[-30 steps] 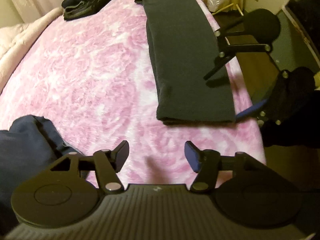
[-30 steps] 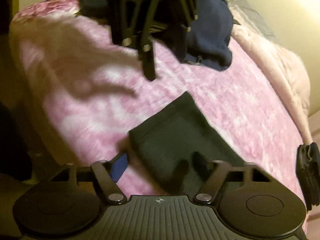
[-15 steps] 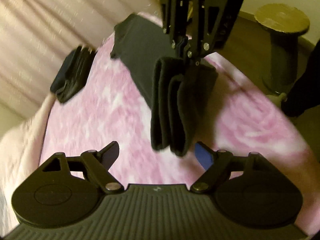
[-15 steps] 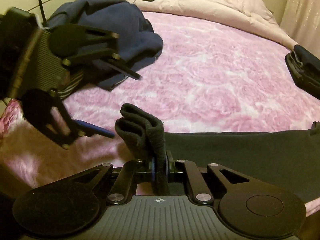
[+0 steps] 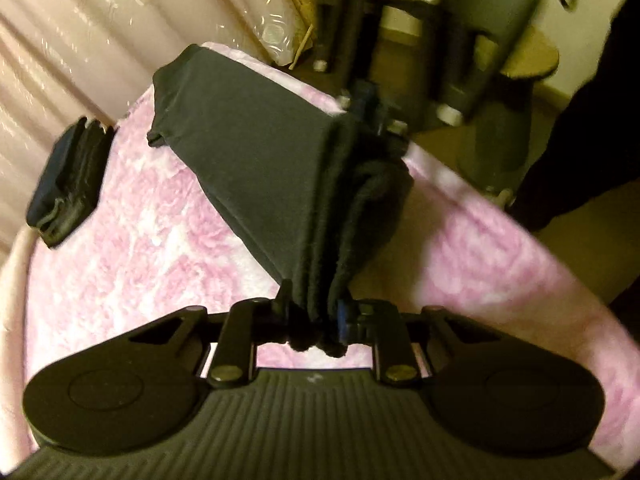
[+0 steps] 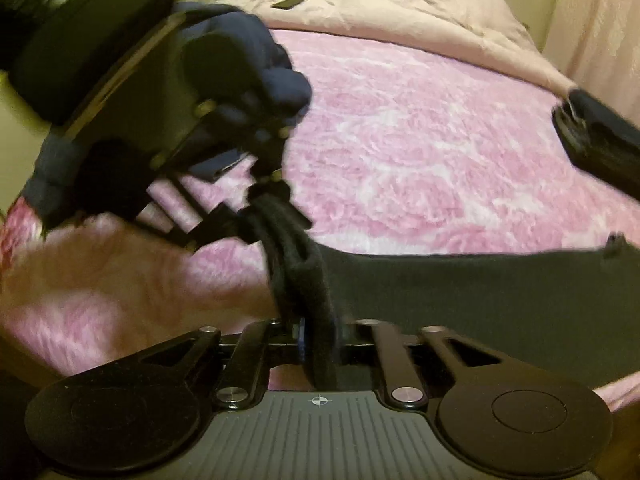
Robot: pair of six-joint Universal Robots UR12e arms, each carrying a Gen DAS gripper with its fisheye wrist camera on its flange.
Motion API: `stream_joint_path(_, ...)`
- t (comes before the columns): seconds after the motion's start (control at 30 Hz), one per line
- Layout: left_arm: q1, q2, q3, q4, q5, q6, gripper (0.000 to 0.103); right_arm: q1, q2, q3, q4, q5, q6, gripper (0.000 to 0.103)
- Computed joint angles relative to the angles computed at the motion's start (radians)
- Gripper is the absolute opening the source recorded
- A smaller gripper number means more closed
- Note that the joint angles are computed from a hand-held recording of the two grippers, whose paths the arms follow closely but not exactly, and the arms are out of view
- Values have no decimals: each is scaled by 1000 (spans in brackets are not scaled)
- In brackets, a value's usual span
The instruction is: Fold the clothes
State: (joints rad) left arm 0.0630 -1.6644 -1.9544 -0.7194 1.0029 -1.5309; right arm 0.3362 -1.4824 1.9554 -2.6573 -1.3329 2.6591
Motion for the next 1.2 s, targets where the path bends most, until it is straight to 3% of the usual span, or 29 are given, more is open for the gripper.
stream_joint_path(0.03,-1,-4,16,-28,0,-12,16,5,-2,11,-29,-7,-19,63)
stream_joint_path(0.07,-2,-9,31,-53,1,-27,16,8,-4,21,-56,-7,-24,65)
stream_joint_path(0.23,-6,-20,88,-143,-12,-51,16,43,14,38,-152,-95,-75,64)
stream_joint_path(0.27,-8,-20,97,-153,-13,-45,16,51,18,40,-180,-123,-88,61)
stream_joint_path(0.3,-10,-18,104,-159,-14,-37,16,57,21,39,-199,-148,-100,36)
stream_joint_path(0.37,-14,-14,118,-169,-16,-25,16,55,15,29,-183,-166,-93,8)
stream_joint_path(0.5,-34,-17,167,-176,-42,-50,17,20,-12,0,-126,-146,15,8)
stream_joint_path(0.57,-48,-27,199,-169,-59,-89,23,-18,-21,-20,-105,-113,127,8)
stream_joint_path(0.7,-95,-92,294,-92,-90,-280,29,-120,-18,-65,-78,-17,316,8)
stream_joint_path(0.83,-163,-195,413,32,-60,-450,29,-257,36,-128,-93,125,398,8)
stream_joint_path(0.9,-199,-251,489,46,-22,-524,29,-324,86,-173,-91,192,415,8)
stream_joint_path(1.03,-265,-366,642,-14,42,-630,32,-443,210,-280,-44,312,487,8)
stream_joint_path(1.13,-310,-454,756,-104,103,-661,32,-503,314,-333,25,368,615,8)
stream_joint_path(1.2,-333,-495,807,-171,140,-672,32,-529,361,-363,93,396,674,21)
